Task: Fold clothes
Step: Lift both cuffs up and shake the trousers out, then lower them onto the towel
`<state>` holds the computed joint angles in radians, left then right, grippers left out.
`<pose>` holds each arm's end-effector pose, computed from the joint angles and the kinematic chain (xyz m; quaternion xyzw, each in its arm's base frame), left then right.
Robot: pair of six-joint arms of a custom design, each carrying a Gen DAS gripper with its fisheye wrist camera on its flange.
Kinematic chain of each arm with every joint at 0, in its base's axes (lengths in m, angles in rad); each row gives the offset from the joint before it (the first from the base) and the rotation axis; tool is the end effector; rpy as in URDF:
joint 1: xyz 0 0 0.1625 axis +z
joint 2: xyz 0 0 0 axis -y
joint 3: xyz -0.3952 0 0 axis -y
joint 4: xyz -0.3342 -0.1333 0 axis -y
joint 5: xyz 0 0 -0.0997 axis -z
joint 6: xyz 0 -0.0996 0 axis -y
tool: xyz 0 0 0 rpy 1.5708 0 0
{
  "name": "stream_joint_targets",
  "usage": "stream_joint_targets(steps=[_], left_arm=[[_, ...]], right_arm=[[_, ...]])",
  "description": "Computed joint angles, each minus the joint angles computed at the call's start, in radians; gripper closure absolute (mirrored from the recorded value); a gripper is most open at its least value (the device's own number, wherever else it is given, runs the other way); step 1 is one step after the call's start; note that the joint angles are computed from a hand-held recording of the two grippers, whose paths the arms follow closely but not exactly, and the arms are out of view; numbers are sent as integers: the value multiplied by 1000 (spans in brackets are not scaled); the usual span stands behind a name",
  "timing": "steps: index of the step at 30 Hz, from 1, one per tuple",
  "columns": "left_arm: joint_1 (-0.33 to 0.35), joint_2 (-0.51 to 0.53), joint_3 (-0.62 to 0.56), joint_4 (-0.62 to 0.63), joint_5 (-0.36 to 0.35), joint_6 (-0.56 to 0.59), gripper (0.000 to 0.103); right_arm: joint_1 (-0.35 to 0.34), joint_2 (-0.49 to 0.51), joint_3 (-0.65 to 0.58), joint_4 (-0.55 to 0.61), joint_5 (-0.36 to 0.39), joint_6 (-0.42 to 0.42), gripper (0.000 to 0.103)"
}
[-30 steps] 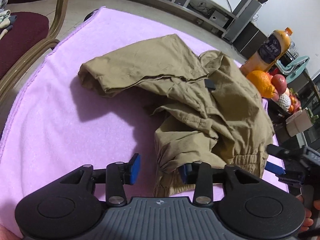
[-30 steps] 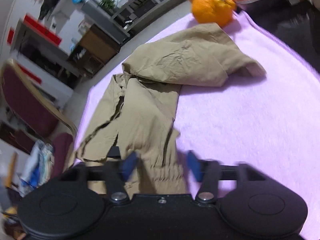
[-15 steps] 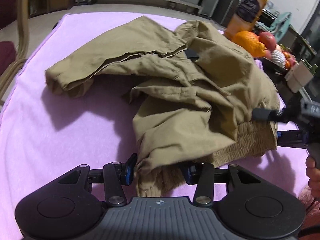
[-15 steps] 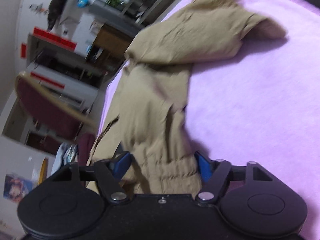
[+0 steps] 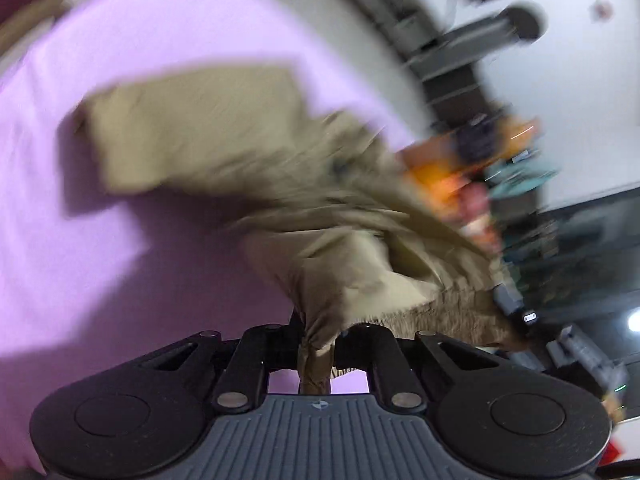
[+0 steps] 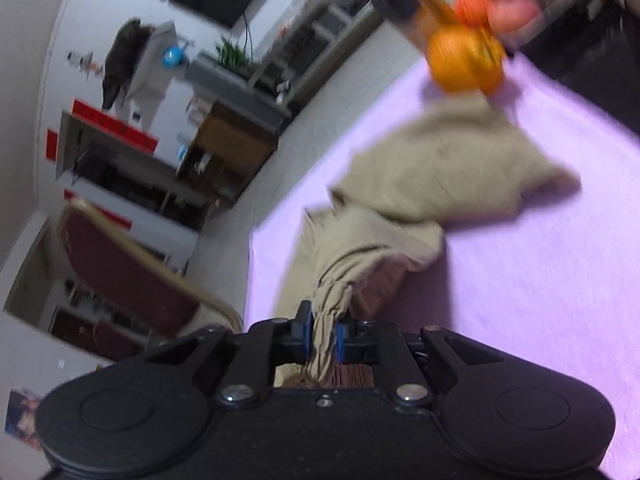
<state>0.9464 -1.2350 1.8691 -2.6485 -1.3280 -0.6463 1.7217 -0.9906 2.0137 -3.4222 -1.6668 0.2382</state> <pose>-0.1829 -0.5227 0.2931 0.0372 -0.9680 0.2459 0.0345 0.2022 -0.5065 0.2141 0.0592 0.9127 -0.4029 0.0346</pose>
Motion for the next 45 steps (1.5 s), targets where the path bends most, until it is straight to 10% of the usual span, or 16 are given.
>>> stream_joint_targets(steps=[8,13,19,23,30,37,45], left_arm=[[-301,-264,98,-414,-21,76,93],[-601,-360,150,-502,236,225,93],[-740,-378,135,-548,318,402,89],[-654,-331,78,-446,349,364,87],[-221,-87,-186,-96,275,191,91],[-271,9,-403,-300,208,551,90],[-303,-132,-41,-349,261,453,90]], right_arm=[[310,-235,-17,-106,-41,-108,92],[499,-294,-23,-150,-172,-203,92],[573,-343,-8,-196,-139,-283,92],[538,-311,-65,-137,-136,-272,92],[343,-82,-345,203,-228,-148,92],[349,33,-612,166,-120,-322,92],[331,-146,-244,33,-109,-426,92]])
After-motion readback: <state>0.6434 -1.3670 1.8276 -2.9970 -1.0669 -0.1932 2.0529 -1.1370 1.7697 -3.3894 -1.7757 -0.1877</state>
